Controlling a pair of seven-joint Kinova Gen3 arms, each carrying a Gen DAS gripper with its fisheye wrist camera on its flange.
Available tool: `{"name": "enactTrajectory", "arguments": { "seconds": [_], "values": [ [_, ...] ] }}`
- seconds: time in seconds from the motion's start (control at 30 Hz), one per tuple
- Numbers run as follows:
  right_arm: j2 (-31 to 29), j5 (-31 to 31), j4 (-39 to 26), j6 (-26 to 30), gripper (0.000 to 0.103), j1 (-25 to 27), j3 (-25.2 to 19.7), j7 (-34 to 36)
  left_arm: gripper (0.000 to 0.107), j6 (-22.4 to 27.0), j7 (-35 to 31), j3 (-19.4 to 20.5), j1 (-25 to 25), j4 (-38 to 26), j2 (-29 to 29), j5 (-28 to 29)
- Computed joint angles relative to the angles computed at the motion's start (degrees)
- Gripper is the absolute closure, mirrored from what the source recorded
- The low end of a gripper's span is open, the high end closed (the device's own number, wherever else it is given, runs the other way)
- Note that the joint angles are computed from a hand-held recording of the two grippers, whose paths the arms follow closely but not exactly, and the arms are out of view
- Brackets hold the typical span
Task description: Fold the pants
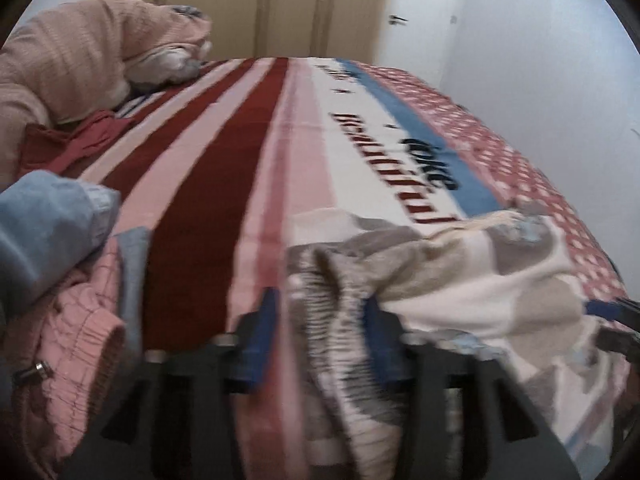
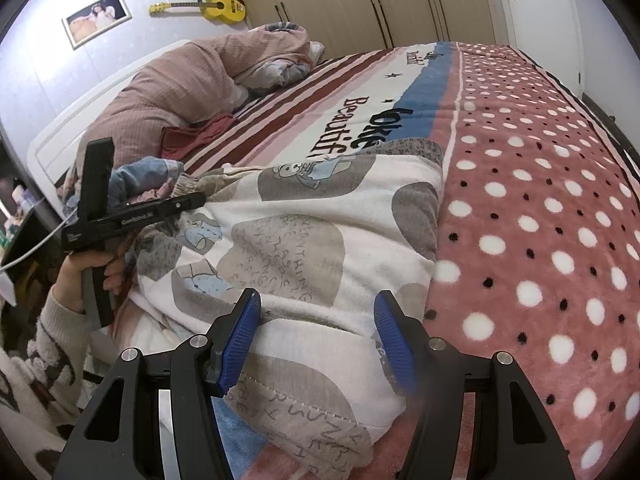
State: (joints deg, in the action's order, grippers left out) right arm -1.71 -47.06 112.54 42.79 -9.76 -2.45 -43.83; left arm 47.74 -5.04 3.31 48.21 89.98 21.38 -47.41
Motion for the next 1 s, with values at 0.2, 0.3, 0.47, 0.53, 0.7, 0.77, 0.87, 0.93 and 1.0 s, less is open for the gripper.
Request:
{"name": "enactTrajectory", "arguments": {
  "seconds": [0.2, 0.3, 0.47, 0.53, 0.7, 0.77, 0.87, 0.93, 1.0],
  "values": [
    [-0.91, 1.22, -0.17, 1.01, 0.048, 0.08, 0.42, -2.04, 0.051, 0.6, -1.2, 0.96, -0.28, 0.7, -2.25, 1.38],
    [-1.15, -1.82, -0.73, 3.28, 0.043, 1.37, 2.19, -0.06, 0.032, -2.68, -0.7, 2.24, -0.72, 3.25, -5.17, 0.97],
    [0.21, -3.34, -2.37, 5.27, 0.042, 3.44, 3.19, -1.41, 0.032, -6.12, -3.98, 4.52, -3.66, 5.02, -6.66, 6.85],
    [1.92, -4.02, -3.07, 6.61, 0.042, 4.3, 3.11, -1.66, 0.032, -8.44, -4.36, 4.63, -4.82, 6.3, -6.98, 9.26],
    [5.59, -4.14, -4.0, 7.34, 0.042, 5.78, 1.31, -1.95, 0.032, -13.64, -6.37, 4.03, -6.22, 9.14, -6.79, 13.2],
    [6.77, -5.06, -4.06, 7.72, 0.042, 6.56, 0.7, -1.09, 0.032, -15.17, -5.74, 3.14, -5.67, 10.07, -6.93, 12.78],
    [8.75, -7.3, -4.47, 9.07, 0.04, 8.06, -0.03, 0.74, 0.034, -15.86, -5.95, 2.65, -5.44, 10.28, -6.85, 12.76],
    [9.94, -9.01, -4.75, 10.28, 0.04, 9.11, -0.45, 1.83, 0.039, -16.09, -6.81, 2.71, -5.57, 10.1, -6.62, 13.22],
    [10.59, -9.6, -4.99, 10.87, 0.044, 9.54, -0.98, 2.3, 0.046, -17.11, -8.62, 3.03, -6.26, 9.8, -6.26, 14.63]
  ]
}}
